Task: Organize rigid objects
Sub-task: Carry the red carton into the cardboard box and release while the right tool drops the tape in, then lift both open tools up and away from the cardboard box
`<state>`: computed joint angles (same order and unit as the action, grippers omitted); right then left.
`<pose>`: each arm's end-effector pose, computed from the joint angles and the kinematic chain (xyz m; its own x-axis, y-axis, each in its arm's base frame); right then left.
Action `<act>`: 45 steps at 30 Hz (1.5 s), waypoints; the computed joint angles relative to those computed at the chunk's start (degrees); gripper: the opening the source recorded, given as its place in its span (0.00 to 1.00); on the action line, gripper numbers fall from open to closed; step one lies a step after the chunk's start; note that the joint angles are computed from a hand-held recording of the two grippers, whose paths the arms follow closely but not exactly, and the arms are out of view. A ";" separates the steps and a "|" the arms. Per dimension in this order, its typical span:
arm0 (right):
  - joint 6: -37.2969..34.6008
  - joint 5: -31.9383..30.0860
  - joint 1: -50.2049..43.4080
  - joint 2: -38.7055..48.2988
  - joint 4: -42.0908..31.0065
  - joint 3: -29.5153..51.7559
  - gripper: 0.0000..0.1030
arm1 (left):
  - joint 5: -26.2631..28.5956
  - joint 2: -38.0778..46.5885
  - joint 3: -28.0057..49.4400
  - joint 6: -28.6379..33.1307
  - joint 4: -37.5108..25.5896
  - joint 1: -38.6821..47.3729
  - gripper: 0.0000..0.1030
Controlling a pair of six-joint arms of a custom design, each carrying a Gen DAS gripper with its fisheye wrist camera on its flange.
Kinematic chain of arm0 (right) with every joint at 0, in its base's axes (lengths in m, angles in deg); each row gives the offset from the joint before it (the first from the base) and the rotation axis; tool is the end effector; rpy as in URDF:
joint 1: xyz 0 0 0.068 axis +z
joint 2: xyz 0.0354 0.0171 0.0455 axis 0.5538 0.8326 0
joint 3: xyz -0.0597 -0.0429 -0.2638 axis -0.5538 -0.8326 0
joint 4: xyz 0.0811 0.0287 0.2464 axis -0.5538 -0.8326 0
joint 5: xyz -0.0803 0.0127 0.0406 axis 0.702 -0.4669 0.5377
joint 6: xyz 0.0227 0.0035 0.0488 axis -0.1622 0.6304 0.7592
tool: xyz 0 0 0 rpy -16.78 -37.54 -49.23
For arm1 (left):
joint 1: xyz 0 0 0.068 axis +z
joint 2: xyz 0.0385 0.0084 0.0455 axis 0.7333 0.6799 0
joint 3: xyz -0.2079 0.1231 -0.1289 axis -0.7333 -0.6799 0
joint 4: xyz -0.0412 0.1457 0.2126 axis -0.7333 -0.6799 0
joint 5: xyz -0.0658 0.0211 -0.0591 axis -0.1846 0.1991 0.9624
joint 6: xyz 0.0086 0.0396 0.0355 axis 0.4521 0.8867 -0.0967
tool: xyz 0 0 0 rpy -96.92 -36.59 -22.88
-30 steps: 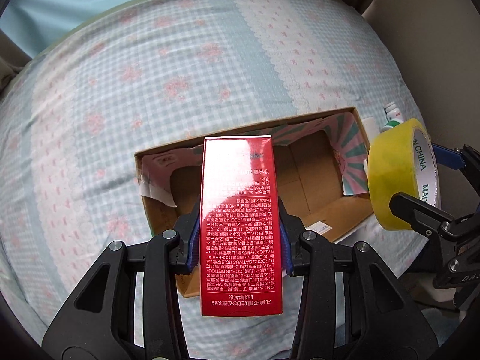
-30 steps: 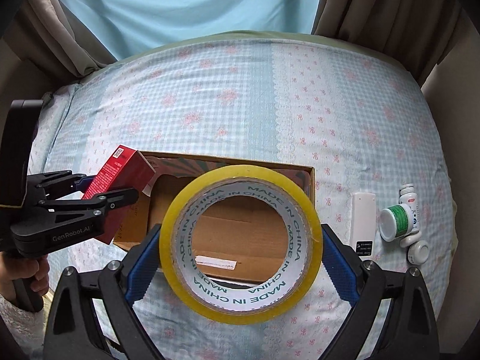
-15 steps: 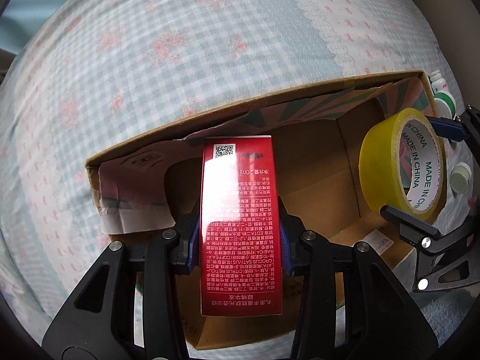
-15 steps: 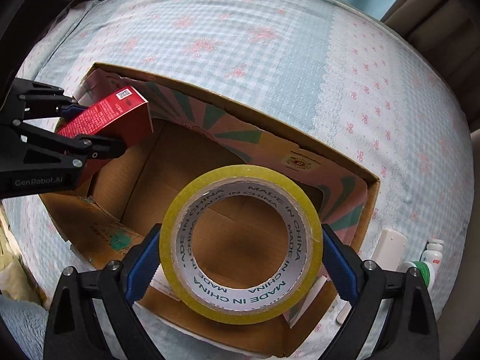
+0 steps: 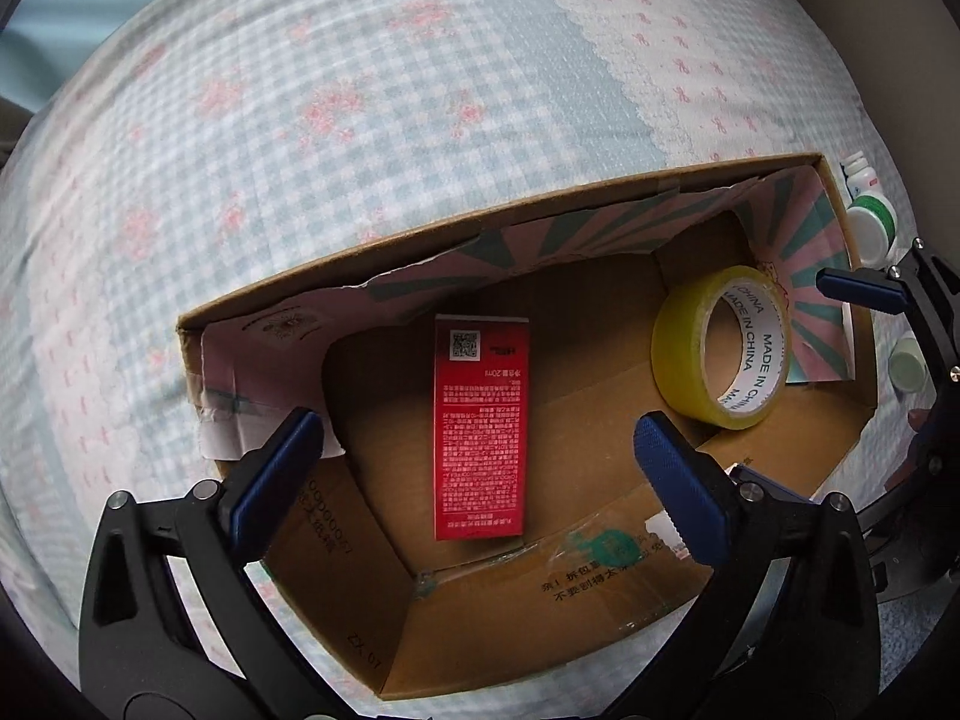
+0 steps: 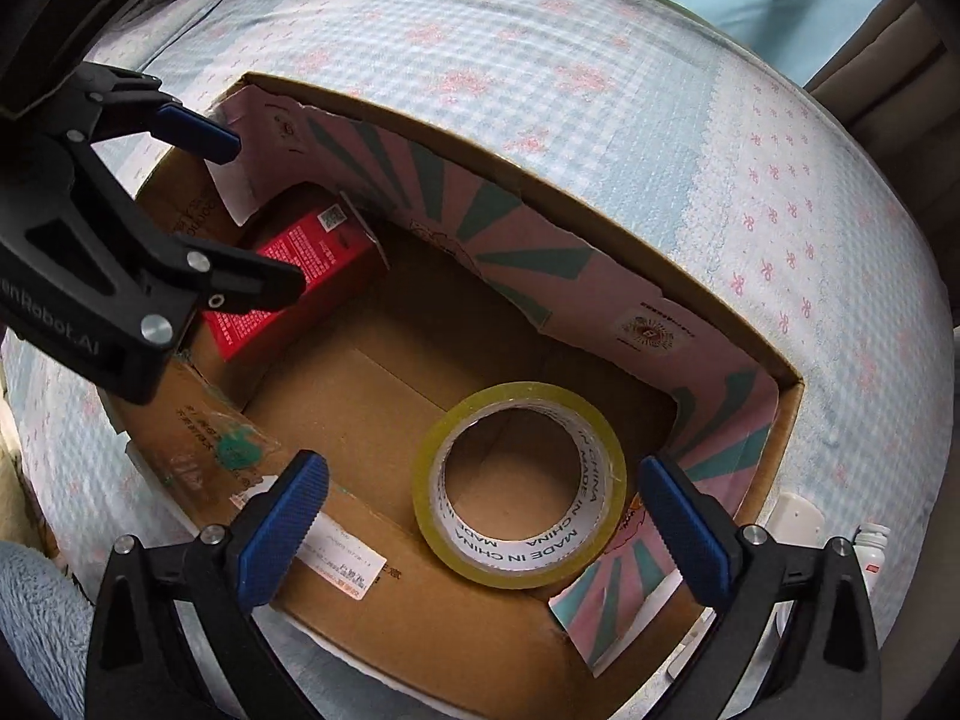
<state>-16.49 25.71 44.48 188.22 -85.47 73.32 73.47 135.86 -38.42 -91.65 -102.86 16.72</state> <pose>0.3026 0.0580 0.1132 -0.7351 -0.6529 -0.1827 -0.6457 0.7563 -0.1049 0.2300 -0.1382 0.0610 -0.9875 0.1160 -0.1071 0.1294 0.9832 -0.1286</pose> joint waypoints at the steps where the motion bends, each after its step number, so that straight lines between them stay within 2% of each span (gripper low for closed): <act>1: 0.31 0.17 0.14 -0.84 -0.31 -0.43 1.00 | -0.01 -0.89 -0.40 -0.36 0.05 -0.16 1.00; 10: 3.44 0.56 0.86 -10.73 -4.84 -2.04 1.00 | -2.03 -10.88 -1.25 -2.97 -5.19 -3.92 1.00; 19: 4.44 -0.05 -0.18 -21.21 -10.48 -1.06 1.00 | -7.44 -26.20 -0.31 -6.69 -17.58 -8.71 1.00; 28: 11.01 -1.84 -0.99 -34.54 -21.66 -0.50 1.00 | -13.07 -45.69 0.47 -20.13 -36.16 -17.49 1.00; 34: 14.70 3.45 -2.76 -45.81 -29.09 -0.60 1.00 | -19.02 -48.10 2.93 -30.82 -40.99 -29.39 1.00; 39: 9.79 1.02 -14.09 -52.96 -35.48 1.78 1.00 | -24.22 -43.00 7.88 -42.31 -41.89 -40.18 1.00; 42: 1.48 -4.83 -28.94 -54.21 -37.61 3.82 1.00 | -24.78 -38.42 11.83 -46.84 -41.56 -44.50 1.00; 45: -9.23 -12.11 -46.10 -51.92 -37.73 5.58 1.00 | -24.87 -32.45 17.14 -49.22 -41.09 -47.71 1.00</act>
<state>-25.73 13.60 -1.62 136.30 -123.20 78.90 48.60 103.41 -21.29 -140.87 -143.96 -30.99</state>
